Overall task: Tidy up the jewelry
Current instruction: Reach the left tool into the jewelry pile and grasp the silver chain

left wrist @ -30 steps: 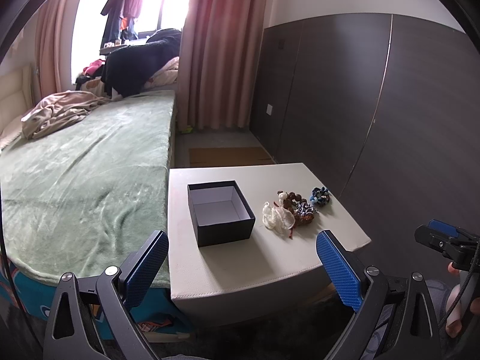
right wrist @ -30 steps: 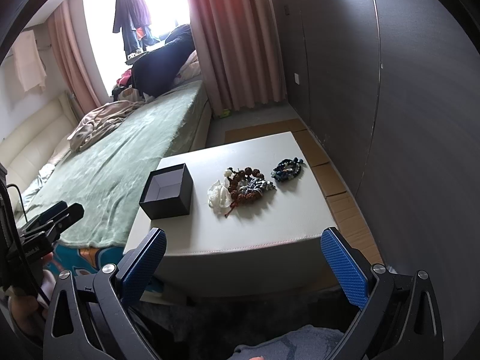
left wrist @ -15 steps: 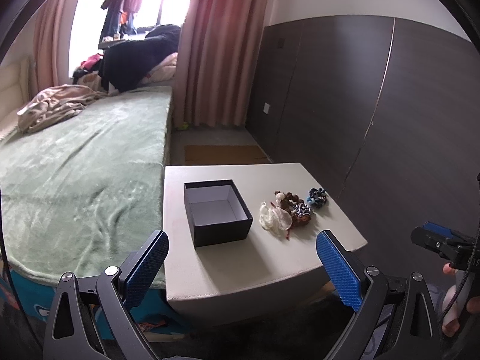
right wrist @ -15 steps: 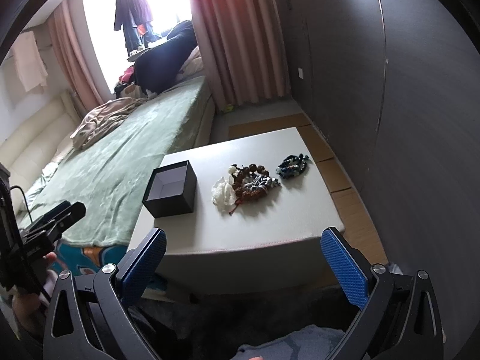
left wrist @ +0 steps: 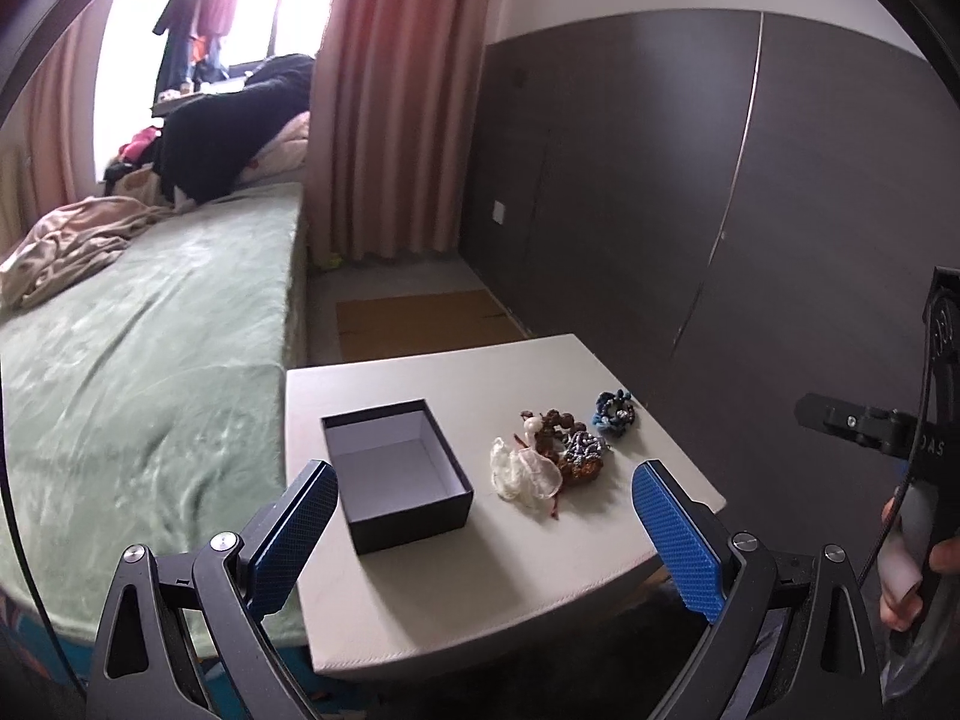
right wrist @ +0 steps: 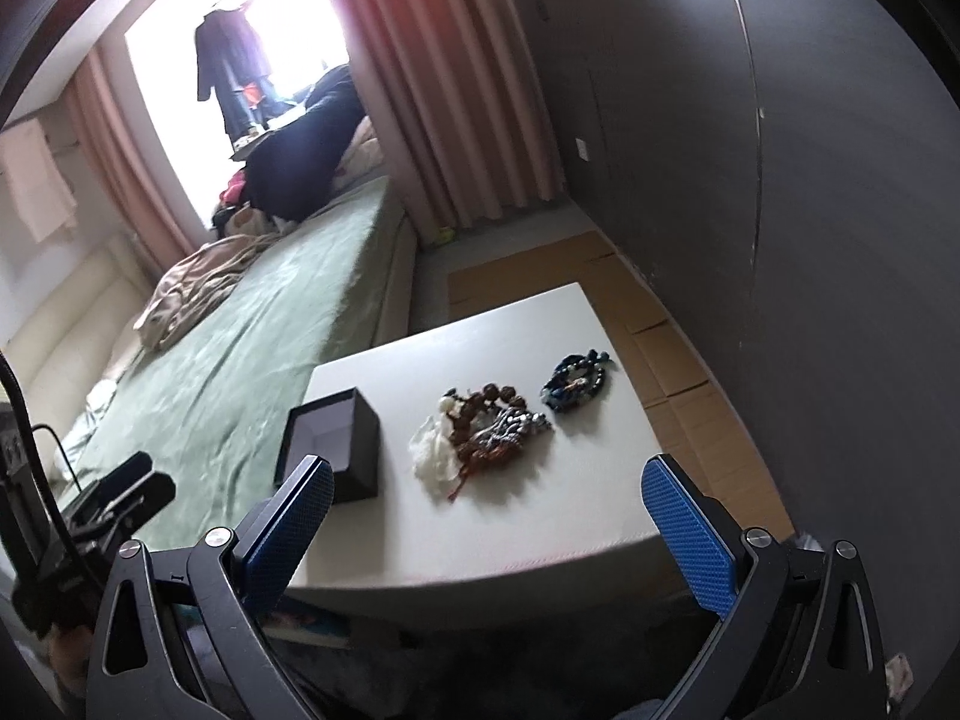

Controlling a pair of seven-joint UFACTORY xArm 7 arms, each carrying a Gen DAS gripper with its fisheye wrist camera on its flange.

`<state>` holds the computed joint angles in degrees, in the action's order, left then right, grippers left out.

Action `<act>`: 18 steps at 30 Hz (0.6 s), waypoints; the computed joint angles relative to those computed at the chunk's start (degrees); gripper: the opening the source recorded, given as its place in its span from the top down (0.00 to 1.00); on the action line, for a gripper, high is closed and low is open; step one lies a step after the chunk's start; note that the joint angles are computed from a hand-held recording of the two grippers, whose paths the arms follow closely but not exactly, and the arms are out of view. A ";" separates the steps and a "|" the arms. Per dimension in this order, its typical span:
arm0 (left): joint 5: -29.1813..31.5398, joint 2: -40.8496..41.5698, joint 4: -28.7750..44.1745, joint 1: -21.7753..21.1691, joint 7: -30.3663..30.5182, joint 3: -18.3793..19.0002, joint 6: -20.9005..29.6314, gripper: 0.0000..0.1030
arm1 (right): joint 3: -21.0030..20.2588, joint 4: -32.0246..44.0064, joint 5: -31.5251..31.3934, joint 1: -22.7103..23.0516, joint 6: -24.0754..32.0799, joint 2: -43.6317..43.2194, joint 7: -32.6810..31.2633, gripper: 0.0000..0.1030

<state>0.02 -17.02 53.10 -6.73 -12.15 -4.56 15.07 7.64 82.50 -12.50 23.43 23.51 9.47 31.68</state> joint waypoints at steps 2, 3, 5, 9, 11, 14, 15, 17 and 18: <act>-2.52 1.87 1.71 -2.00 2.65 1.51 0.13 0.07 | 0.32 2.17 2.37 -0.73 0.63 1.87 -1.39 0.00; -3.37 2.76 2.59 -2.51 3.63 1.83 0.30 0.09 | 0.38 3.06 3.37 -0.97 0.95 2.63 -1.98 0.00; -3.61 4.95 4.79 -2.62 4.80 1.63 1.22 0.17 | 0.39 5.23 5.16 -1.34 1.91 4.36 -3.04 0.00; -5.05 9.28 9.45 -2.82 6.94 1.40 4.56 0.23 | 0.39 10.27 8.29 -1.96 4.69 8.02 -5.56 0.00; -6.44 11.29 11.60 -3.00 8.29 1.33 6.06 0.27 | 0.29 13.06 9.41 -2.08 6.27 10.00 -6.64 0.00; -8.29 14.59 15.42 -3.04 10.39 1.00 8.90 0.36 | 0.35 16.71 11.61 -2.62 8.41 12.55 -8.19 0.00; -9.13 15.88 16.97 -3.01 11.30 0.86 9.98 0.38 | 0.43 18.25 12.52 -2.88 9.30 13.62 -8.64 0.00; -10.80 18.18 19.76 -2.89 12.83 0.46 12.02 0.45 | 0.38 21.79 13.85 -3.20 11.19 16.04 -9.42 0.00; -11.43 19.13 20.95 -2.80 13.42 0.23 12.87 0.46 | 0.26 22.83 14.24 -3.25 11.67 16.75 -9.65 0.00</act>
